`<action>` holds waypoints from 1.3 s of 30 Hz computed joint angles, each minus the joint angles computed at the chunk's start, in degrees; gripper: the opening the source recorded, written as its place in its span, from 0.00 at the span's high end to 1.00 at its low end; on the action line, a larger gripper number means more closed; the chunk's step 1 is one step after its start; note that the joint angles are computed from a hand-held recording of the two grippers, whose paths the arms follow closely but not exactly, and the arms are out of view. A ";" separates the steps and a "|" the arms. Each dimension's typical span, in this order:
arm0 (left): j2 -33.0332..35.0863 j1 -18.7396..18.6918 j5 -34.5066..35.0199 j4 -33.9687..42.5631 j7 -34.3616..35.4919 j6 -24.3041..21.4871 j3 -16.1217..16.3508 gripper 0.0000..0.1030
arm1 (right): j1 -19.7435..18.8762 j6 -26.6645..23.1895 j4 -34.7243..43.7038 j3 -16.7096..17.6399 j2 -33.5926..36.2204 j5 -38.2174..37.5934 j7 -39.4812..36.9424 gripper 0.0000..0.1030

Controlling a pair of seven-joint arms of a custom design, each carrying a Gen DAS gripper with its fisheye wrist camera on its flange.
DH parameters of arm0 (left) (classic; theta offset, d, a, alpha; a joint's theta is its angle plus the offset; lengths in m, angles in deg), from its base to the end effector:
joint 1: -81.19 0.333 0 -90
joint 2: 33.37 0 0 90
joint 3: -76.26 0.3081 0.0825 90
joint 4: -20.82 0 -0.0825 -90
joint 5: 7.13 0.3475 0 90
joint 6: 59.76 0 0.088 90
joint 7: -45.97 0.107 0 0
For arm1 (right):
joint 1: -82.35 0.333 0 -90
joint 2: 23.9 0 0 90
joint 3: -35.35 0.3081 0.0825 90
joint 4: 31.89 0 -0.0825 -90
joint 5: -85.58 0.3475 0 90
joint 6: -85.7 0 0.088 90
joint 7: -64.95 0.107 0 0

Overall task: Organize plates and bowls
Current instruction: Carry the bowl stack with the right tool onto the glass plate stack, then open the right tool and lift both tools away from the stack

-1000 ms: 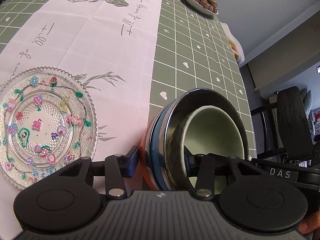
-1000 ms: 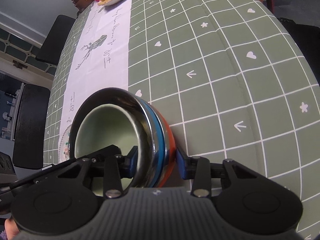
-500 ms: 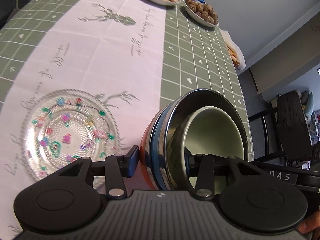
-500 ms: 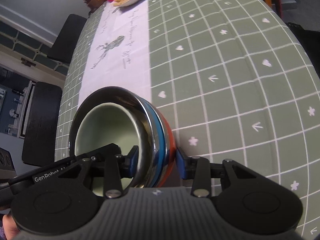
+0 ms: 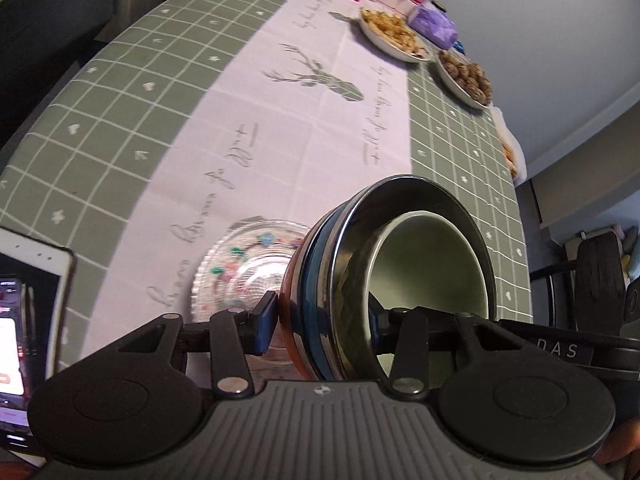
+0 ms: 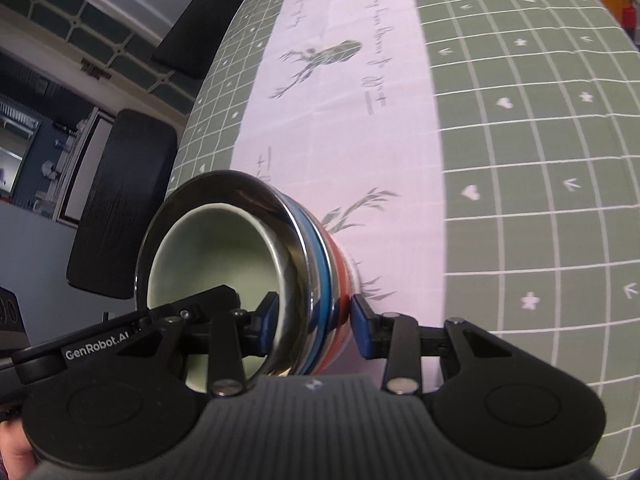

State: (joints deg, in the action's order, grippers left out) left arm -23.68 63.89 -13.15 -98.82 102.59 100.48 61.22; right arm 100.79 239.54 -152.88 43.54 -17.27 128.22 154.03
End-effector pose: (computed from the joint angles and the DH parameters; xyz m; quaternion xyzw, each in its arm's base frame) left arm 0.4993 -0.3032 0.4226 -0.7208 0.6372 -0.2727 0.0066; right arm 0.5148 0.2318 0.4193 -0.6270 0.7116 0.0897 0.3039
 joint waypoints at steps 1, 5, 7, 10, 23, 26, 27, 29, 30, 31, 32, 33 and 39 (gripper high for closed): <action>-0.26 0.27 -0.34 -0.40 0.23 -0.20 0.06 0.53 | 0.21 -0.48 0.90 0.08 0.77 -0.63 0.59 0.64; -0.65 1.65 -3.53 -1.62 2.17 -1.03 -0.18 0.53 | 0.85 -2.21 3.90 0.39 3.47 -4.25 3.77 0.65; -0.62 2.21 -5.24 -2.08 3.49 -1.16 -0.35 0.53 | 0.93 -3.05 4.94 0.55 4.44 -5.77 5.06 0.65; -0.31 2.67 -7.22 -2.38 4.98 -0.98 -0.54 0.53 | 0.94 -3.69 6.00 0.73 5.46 -7.53 6.64 0.65; 2.28 4.35 -13.73 -2.55 10.72 1.29 -1.83 0.53 | 0.00 -4.30 7.61 1.65 7.84 -9.77 8.81 0.65; 2.28 4.69 -15.14 -2.85 12.29 1.89 -2.20 0.53 | -0.38 -4.22 7.65 1.93 7.93 -8.68 7.93 0.64; 2.24 4.54 -14.93 -2.87 12.30 1.86 -2.06 0.53 | -0.32 -4.16 7.57 1.91 7.87 -8.70 7.96 0.64; 2.13 4.10 -14.13 -2.87 11.63 1.82 -1.63 0.53 | -0.34 -3.91 7.43 2.01 7.86 -8.29 7.71 0.62; 2.06 3.94 -13.77 -2.86 11.27 1.77 -1.46 0.53 | -0.33 -3.77 7.34 2.02 7.81 -8.22 7.55 0.62; 1.87 3.72 -13.29 -2.97 10.76 1.94 -1.27 0.53 | -0.36 -3.72 7.31 2.06 7.85 -8.15 7.20 0.60; 1.68 3.32 -12.20 -3.14 9.82 2.29 -0.82 0.53 | -0.38 -3.68 7.26 2.08 7.88 -8.11 6.88 0.52; 1.39 2.62 -9.97 -3.38 8.26 2.67 0.03 0.52 | -0.17 -3.28 7.01 1.88 7.81 -8.62 7.18 0.48; -0.67 1.98 -1.99 -5.67 1.98 5.98 1.55 0.38 | -0.46 -1.45 5.22 1.94 6.63 -9.01 6.78 0.45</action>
